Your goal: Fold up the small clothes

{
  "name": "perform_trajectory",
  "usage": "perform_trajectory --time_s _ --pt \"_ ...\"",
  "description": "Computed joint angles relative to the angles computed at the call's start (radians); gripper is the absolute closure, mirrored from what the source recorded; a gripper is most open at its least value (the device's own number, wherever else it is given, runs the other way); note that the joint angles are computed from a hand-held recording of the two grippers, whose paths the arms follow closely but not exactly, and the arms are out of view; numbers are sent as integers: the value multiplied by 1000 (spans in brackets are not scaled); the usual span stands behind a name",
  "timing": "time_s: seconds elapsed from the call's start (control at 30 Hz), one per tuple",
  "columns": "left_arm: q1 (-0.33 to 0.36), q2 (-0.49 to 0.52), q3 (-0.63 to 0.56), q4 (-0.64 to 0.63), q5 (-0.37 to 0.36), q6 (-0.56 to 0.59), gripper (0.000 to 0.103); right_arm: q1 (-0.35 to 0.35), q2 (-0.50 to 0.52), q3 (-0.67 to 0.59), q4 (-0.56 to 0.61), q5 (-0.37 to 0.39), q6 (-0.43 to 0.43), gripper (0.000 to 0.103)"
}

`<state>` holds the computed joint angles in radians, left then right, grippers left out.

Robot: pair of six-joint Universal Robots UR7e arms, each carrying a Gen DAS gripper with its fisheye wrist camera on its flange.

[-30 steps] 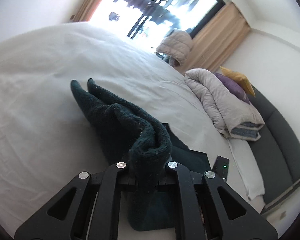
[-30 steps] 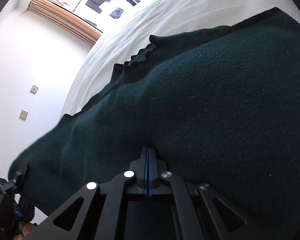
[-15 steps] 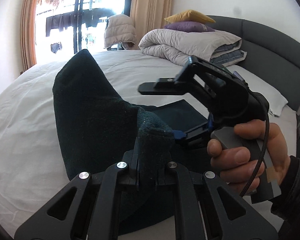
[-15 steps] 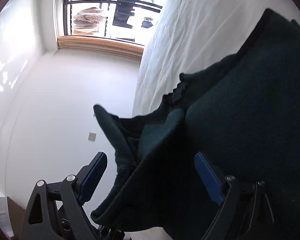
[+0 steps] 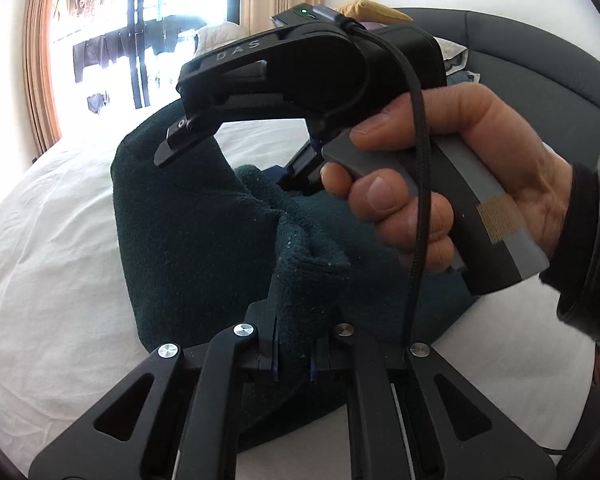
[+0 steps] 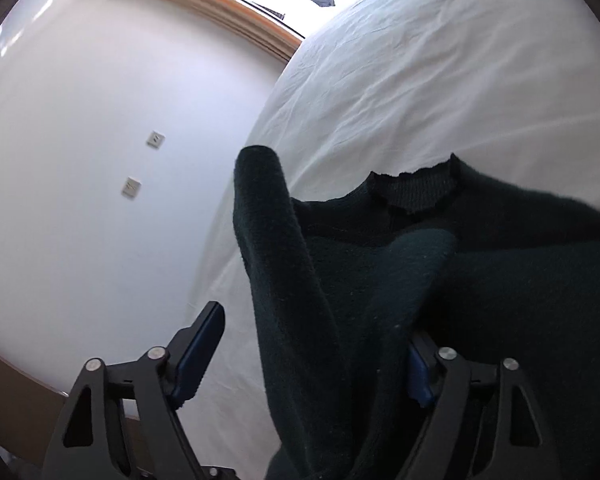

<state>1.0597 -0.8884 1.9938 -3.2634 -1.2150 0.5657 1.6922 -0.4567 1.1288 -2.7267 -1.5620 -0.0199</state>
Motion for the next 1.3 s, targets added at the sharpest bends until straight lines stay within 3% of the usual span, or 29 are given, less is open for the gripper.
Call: perform_trajectory --time_s 0.13,0.2,0.33,0.47,0.57,0.9,1.07,1.3 --pt "-5 7 0 6 19 16 95 32 15 -43 54 -146 -18 58" --pt "-7 12 6 4 30 24 95 50 22 -52 57 -223 -32 63" --pt "-12 20 11 1 41 37 95 78 21 -46 27 -335 -65 86" --pt "-10 13 9 8 34 56 95 102 18 -35 -19 -396 -100 90" --pt "-23 24 2 5 30 71 95 93 7 -21 -60 -393 -107 91" --pt "-62 100 -6 -1 -7 157 95 -22 -179 225 -184 -310 -82 91" --pt "-66 151 -24 24 -1 179 95 -79 -217 292 -227 -290 -83 91" --pt "-60 148 -40 69 -1 201 95 -138 -238 335 -272 -234 -77 91"
